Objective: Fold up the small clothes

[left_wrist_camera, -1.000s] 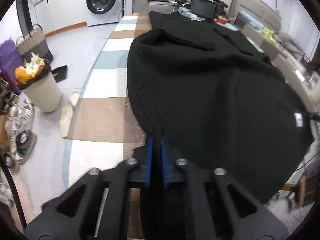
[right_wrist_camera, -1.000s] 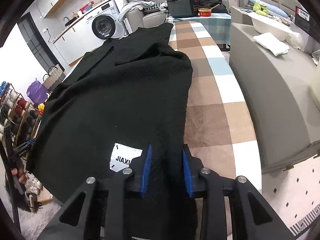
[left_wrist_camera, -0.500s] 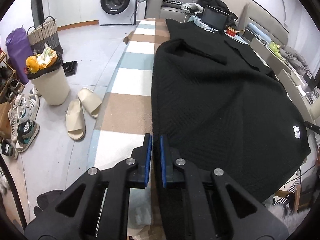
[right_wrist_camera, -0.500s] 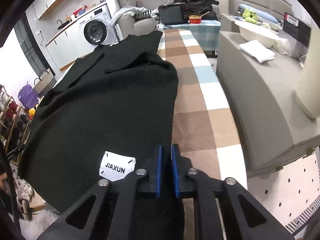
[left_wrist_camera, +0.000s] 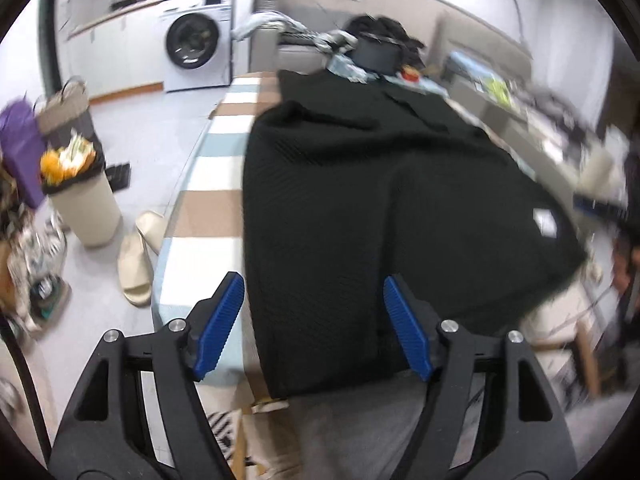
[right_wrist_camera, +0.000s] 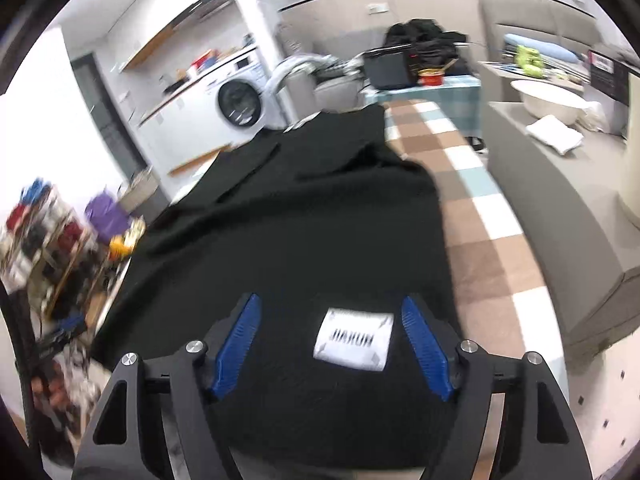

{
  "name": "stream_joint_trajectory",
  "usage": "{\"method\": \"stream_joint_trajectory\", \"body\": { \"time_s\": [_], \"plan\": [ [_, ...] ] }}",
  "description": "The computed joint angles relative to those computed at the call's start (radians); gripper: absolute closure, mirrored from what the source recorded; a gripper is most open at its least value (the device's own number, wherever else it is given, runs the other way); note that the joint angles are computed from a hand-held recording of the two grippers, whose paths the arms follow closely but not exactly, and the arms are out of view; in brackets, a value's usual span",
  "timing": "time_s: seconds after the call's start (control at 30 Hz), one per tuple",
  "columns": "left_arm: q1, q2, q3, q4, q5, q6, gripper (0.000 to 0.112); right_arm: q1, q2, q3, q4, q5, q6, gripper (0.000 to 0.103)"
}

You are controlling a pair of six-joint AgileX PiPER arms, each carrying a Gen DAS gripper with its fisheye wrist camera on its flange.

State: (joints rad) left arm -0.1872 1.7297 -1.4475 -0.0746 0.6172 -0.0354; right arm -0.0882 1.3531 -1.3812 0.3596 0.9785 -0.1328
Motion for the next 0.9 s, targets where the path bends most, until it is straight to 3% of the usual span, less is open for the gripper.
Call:
{"method": "stream_joint_trajectory", "body": {
  "time_s": [0.23, 0.33, 0.47, 0.67, 0.77, 0.9],
  "plan": [
    [-0.047, -0.035, 0.079, 0.043, 0.034, 0.038, 0.042, 0.008, -0.045, 0.068, -0.048, 0.025, 0.016, 0.028],
    [-0.077, -0.043, 0.116, 0.215, 0.016, -0.067, 0.042, 0.01, -0.049, 0.077, -0.053, 0.025, 0.008, 0.028],
    [-0.087, -0.006, 0.091, 0.422, 0.066, -0.269, 0.042, 0.021, -0.048, 0.091, -0.065, 0.019, 0.001, 0.028],
    [0.026, -0.082, 0.144, 0.289, -0.036, -0.258, 0.042, 0.04, -0.05, 0.09, -0.109, 0.014, 0.018, 0.028],
    [0.052, -0.084, 0.14, 0.2, -0.042, -0.188, 0.042, 0.043, -0.042, 0.086, -0.107, 0.007, 0.02, 0.028],
    [0.002, -0.073, 0.139, 0.194, -0.055, -0.154, 0.042, 0.058, -0.034, 0.09, -0.106, 0.007, 0.011, 0.028]
  ]
}}
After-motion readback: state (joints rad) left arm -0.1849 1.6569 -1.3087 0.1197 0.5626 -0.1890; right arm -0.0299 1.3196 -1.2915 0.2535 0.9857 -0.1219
